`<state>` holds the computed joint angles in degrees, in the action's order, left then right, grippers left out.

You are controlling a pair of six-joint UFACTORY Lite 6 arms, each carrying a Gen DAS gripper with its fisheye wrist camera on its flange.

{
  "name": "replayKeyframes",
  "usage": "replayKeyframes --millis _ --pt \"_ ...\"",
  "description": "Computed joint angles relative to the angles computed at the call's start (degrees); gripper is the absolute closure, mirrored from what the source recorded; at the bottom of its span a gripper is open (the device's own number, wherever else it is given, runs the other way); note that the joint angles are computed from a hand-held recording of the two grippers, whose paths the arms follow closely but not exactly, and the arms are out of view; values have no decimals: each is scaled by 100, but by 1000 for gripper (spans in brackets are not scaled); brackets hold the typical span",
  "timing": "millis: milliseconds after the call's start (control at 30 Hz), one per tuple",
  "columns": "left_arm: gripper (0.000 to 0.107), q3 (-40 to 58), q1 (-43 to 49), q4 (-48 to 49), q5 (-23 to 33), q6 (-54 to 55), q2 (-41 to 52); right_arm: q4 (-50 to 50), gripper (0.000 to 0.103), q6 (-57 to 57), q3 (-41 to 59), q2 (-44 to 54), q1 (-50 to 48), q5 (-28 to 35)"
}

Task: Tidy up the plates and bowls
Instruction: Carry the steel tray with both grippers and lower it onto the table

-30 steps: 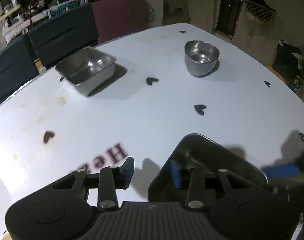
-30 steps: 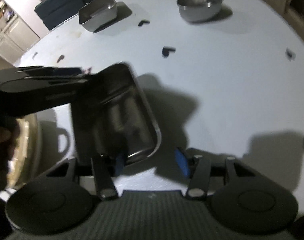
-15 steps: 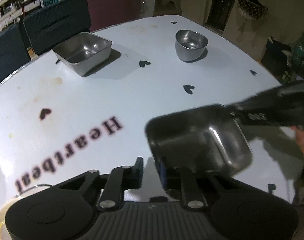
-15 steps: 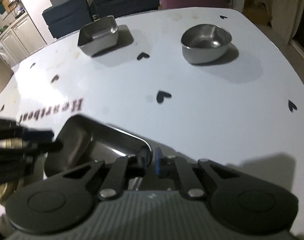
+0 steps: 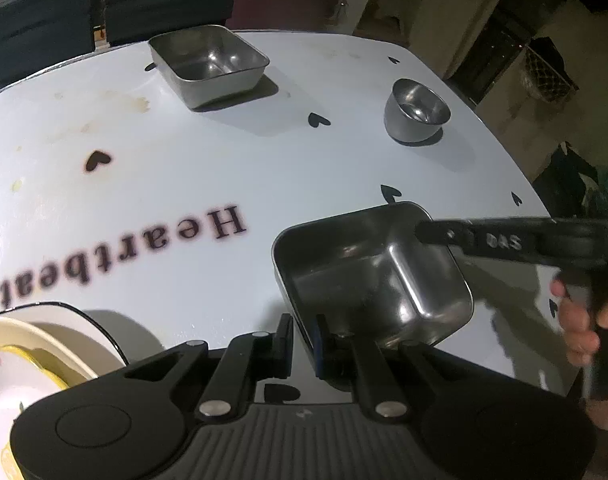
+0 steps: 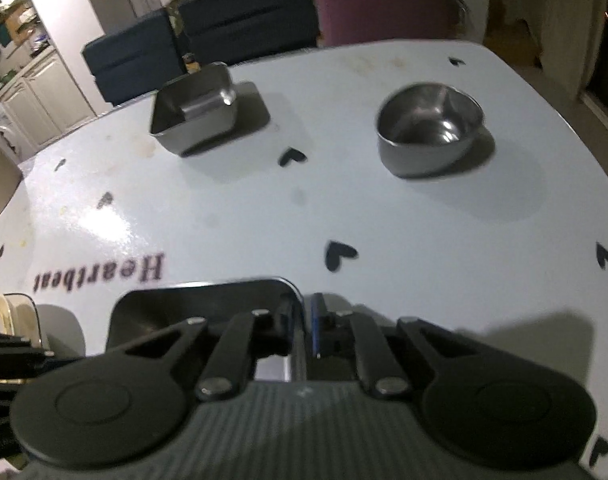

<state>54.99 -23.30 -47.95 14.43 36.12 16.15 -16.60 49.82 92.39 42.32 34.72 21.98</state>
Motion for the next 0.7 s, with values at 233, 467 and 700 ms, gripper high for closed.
replayKeyframes --millis 233,467,700 --pt "94 -40 42 -20 73 -149 -74 762 70 -968 -1227 -953 -26 -256" --pt "72 -152 -75 249 64 -544 -354 449 69 -744 -1760 -1434 169 -384" --pt "58 -317 -233 959 -68 -1262 -641 -335 50 122 -1983 -1774 343 -303"
